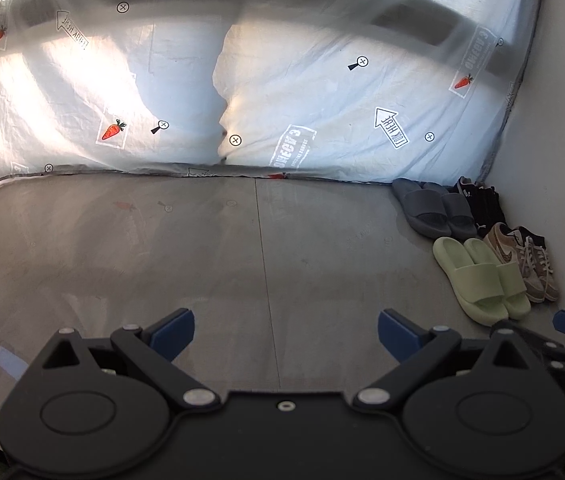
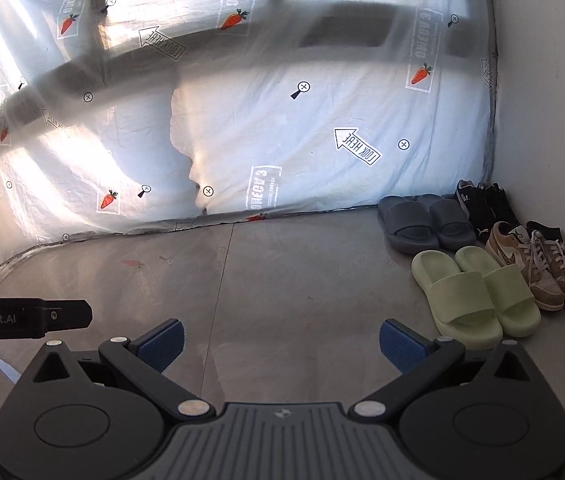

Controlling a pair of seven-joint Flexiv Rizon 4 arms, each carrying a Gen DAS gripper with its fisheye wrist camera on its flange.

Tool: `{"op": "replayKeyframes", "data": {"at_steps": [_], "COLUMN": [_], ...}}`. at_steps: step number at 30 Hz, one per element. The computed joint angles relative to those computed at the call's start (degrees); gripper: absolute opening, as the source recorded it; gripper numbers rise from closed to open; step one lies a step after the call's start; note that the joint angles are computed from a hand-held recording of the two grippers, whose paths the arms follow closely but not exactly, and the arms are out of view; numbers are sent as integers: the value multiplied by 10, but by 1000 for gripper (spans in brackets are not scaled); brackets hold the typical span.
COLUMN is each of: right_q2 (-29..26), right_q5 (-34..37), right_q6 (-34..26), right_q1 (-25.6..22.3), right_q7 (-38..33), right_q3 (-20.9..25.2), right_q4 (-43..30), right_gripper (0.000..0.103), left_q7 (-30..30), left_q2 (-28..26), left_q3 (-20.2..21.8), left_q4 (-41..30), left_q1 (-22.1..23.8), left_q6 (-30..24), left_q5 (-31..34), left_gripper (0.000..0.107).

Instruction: Organize scattered shoes

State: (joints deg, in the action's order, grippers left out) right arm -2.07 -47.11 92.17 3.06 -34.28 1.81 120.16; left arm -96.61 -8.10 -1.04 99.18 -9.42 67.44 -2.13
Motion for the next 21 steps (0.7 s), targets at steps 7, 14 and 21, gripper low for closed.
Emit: {"op": "replayKeyframes", "data": {"at_steps": [7,14,21], "right_q2": [25,36,38], "right_q5": [-60,-100,-47], "right_q6": [3,9,7], "right_q1": [-19,-41,-32], "right_q7": [50,81,32], "right_q3": [13,29,39], "right_q4": [18,28,35], "right_gripper": [103,103,103], "left_q7": [-5,-15,-28], "left_q2": [27,43,51], "left_q3": [4,2,1], "left_q4": [26,44,50], "left_q1": [1,5,7], "left_q6": [-4,-1,-1], "left_q5": [12,18,34], "left_gripper": [99,99,99]}}
